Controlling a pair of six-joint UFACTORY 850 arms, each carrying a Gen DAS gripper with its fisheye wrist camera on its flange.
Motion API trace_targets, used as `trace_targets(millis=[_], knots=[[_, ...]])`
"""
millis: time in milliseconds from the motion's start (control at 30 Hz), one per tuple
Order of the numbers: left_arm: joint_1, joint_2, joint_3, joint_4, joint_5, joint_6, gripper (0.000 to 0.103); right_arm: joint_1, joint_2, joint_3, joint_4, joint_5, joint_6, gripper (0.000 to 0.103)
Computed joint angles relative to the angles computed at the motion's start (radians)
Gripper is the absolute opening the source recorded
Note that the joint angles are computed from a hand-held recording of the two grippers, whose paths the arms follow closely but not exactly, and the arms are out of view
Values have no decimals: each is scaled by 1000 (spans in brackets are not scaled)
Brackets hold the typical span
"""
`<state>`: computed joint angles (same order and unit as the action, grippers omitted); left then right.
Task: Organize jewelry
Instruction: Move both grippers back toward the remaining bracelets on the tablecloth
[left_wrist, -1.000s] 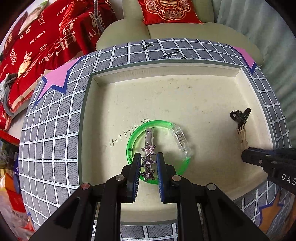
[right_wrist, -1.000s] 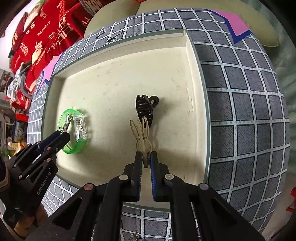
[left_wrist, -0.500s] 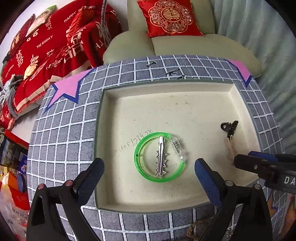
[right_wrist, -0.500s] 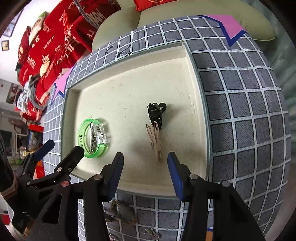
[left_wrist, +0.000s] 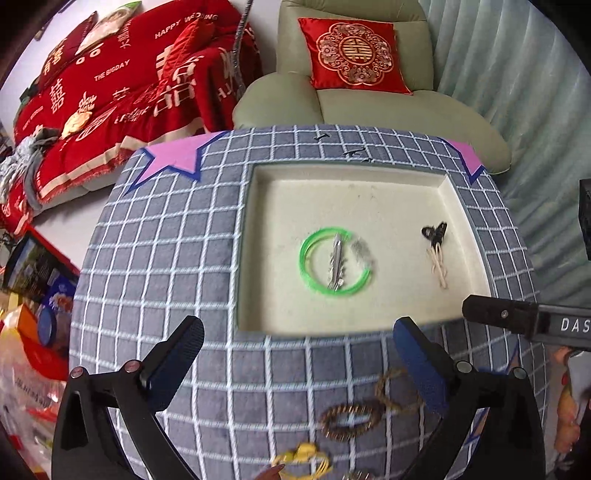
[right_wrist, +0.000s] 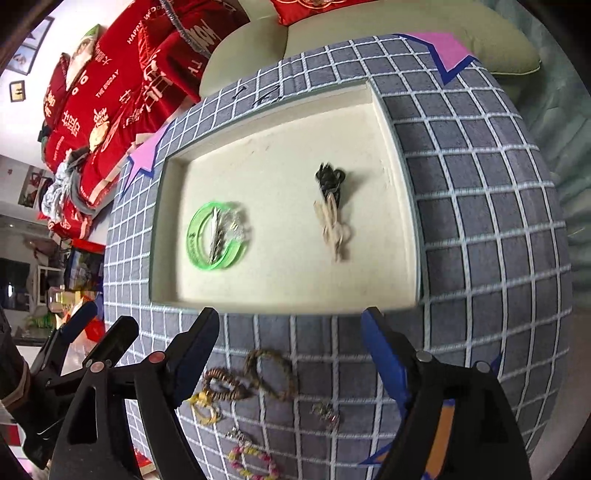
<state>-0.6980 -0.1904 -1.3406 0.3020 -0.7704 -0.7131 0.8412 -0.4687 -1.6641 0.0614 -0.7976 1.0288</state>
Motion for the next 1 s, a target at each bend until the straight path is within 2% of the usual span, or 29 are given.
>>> trace_targets(millis=[233, 533, 700, 1000], knots=[[-6, 89, 99, -17, -24, -15, 103, 49, 22, 30, -5, -5, 28, 84], [-38, 168, 189, 51, -70, -76, 103, 108, 70, 87, -97, 11, 126, 84], [-27, 210, 244, 7, -65, -65, 103, 117, 68, 78, -70, -66, 114, 84], [7, 279, 376, -119, -67, -24, 103, 146, 101, 147, -60, -93, 190, 84]])
